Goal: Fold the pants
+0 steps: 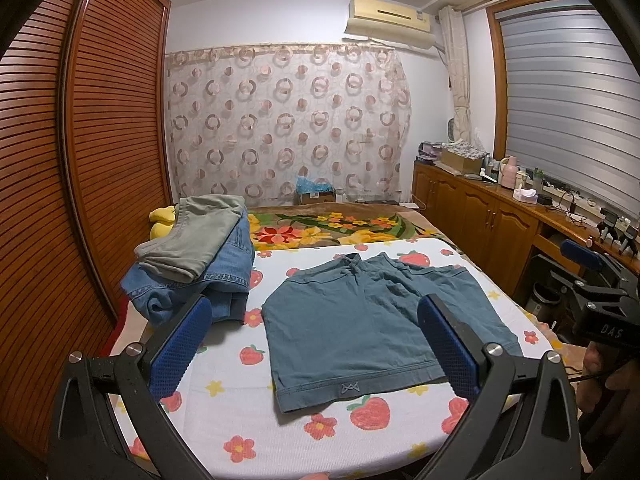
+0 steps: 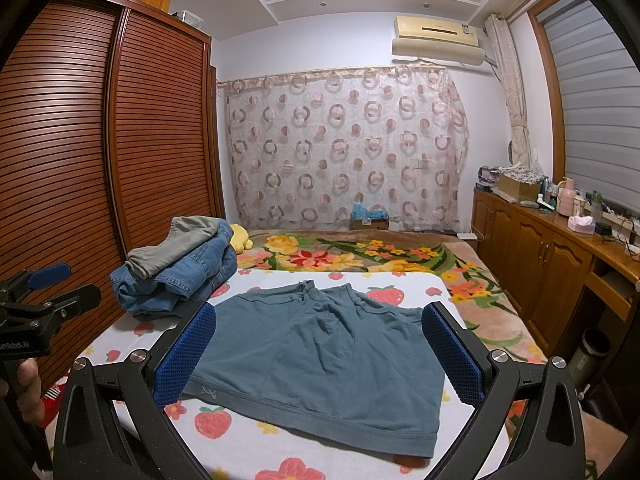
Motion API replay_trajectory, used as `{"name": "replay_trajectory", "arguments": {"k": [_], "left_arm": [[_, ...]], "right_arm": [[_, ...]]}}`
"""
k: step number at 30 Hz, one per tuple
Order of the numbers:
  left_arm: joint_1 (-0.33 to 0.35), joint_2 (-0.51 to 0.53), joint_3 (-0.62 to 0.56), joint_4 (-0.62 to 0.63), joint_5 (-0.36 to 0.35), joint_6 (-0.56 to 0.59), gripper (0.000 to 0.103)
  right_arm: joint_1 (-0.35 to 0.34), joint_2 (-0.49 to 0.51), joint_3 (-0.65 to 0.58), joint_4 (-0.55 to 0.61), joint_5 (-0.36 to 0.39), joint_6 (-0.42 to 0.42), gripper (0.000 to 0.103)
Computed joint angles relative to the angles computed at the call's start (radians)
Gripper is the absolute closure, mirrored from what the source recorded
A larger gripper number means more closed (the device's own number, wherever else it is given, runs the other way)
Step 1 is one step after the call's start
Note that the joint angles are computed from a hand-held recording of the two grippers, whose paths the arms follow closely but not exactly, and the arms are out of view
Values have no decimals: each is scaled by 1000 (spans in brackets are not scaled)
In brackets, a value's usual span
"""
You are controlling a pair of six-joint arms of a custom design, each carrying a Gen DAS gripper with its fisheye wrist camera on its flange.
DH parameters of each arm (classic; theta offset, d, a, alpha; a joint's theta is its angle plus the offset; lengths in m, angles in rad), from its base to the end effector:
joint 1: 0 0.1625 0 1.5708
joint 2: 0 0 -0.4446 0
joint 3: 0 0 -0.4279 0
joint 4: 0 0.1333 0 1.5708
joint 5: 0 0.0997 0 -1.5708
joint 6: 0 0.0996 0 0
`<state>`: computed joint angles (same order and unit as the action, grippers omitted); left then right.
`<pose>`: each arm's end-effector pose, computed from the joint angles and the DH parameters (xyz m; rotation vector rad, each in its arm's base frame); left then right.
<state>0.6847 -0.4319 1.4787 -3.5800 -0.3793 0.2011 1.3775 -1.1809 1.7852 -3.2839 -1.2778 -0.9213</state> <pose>-0.4034 -0.6209 0.0389 0.4092 1.9843 -1.3741 0.0340 -0.6699 0.3773 1.0548 -2.1554 1.4422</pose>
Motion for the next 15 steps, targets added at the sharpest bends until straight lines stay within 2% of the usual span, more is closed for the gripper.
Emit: {"name": "replay_trajectory", "arguments": {"k": [10,15], "left_arm": [[0,1,0,-2,0,1,0],[-16,-24,13,109,11,-89,0]], "right_arm": [[1,-6,2,6,-4,0,0],[0,6,-9,15,-17,-2,0]]}}
